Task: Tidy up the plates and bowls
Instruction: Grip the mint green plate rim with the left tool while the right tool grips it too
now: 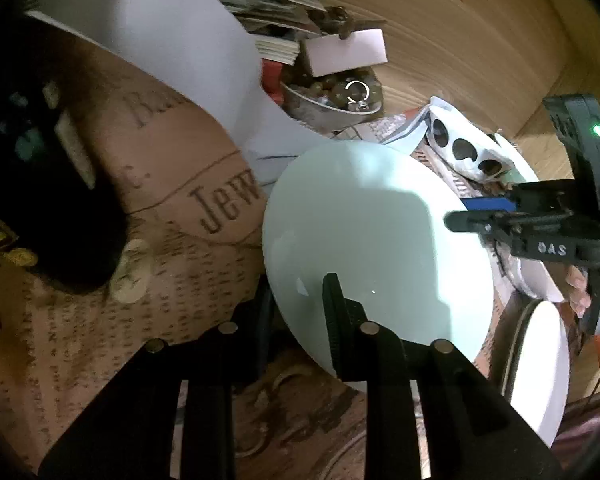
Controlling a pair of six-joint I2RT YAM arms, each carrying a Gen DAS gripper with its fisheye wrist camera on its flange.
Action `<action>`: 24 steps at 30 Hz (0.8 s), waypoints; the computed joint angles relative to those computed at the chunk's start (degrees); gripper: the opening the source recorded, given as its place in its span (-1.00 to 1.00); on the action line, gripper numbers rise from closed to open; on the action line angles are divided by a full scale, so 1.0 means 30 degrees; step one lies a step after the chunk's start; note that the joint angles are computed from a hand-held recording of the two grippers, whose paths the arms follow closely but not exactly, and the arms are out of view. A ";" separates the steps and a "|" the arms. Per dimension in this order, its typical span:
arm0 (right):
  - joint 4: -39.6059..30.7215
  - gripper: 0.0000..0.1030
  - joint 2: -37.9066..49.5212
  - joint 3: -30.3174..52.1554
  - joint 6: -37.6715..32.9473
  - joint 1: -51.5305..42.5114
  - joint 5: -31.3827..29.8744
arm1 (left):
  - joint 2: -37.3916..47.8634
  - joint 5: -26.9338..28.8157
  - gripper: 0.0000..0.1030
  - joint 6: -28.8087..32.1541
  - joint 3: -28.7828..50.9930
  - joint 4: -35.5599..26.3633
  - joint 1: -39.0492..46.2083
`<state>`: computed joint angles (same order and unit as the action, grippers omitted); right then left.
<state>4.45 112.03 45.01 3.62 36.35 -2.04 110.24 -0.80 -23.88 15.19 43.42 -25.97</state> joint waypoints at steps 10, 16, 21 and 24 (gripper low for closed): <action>0.0008 -0.42 0.1609 0.0949 0.0184 0.1462 0.1610 | -0.0461 -0.0074 -0.52 0.0350 -0.1111 0.0172 -0.0607; 0.0788 -0.45 0.2190 0.1205 0.0537 0.1679 0.2095 | -0.0030 -0.0778 -0.49 0.0660 -0.1088 0.0770 -0.1016; 0.2457 -0.48 0.0310 -0.1402 0.1109 0.1574 0.2052 | -0.0419 -0.1308 -0.50 0.0230 -0.1545 0.1159 -0.1362; 0.2583 -0.51 -0.1418 -0.2476 0.1437 0.1253 0.1808 | -0.1254 -0.1869 -0.50 -0.0038 -0.2148 0.1381 -0.1865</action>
